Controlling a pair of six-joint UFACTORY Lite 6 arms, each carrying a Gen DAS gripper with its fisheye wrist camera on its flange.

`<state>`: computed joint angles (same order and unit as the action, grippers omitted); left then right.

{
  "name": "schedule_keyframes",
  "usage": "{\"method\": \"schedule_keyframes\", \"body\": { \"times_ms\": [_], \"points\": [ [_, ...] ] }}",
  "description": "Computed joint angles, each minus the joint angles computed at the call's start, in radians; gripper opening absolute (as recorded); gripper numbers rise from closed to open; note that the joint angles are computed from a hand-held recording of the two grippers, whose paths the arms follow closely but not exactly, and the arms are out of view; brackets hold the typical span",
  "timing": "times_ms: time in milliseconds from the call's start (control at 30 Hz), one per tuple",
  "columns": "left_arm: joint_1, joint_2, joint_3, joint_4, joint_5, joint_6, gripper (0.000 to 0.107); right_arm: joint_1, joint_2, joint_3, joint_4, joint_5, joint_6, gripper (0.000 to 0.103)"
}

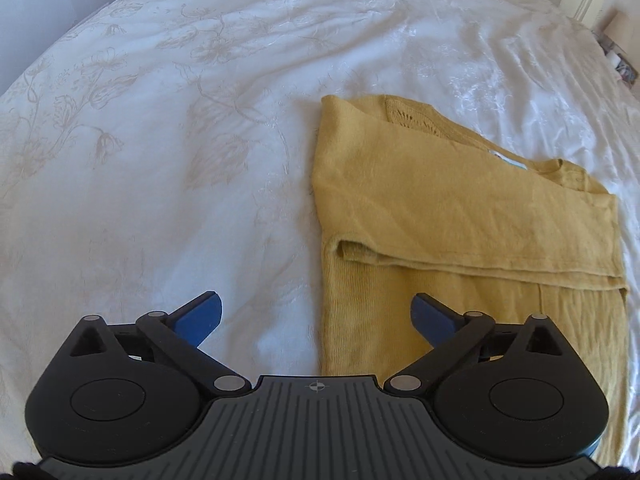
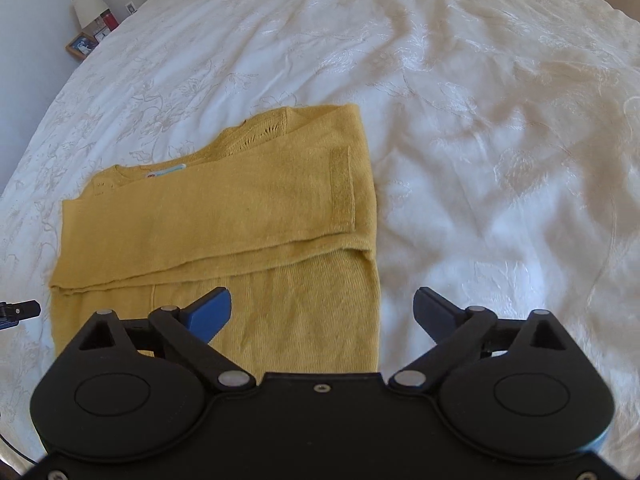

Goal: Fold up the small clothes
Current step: 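Pull the held side edge outward with the right tool and open it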

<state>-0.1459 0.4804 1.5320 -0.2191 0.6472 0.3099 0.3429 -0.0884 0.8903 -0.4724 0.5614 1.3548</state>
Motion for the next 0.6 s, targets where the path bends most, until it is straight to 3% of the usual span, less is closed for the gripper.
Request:
{"method": "schedule_keyframes", "body": {
  "times_ms": [333, 600],
  "points": [
    [0.091, -0.443, -0.52, -0.114, -0.048, 0.22, 0.103, 0.404, -0.179, -0.173, -0.087, 0.171, 0.443, 0.102],
    [0.259, -0.872, -0.924, -0.205, 0.029, 0.384, 0.103, 0.736, -0.31, -0.309, -0.13, 0.255, 0.702, 0.102]
  ]
}}
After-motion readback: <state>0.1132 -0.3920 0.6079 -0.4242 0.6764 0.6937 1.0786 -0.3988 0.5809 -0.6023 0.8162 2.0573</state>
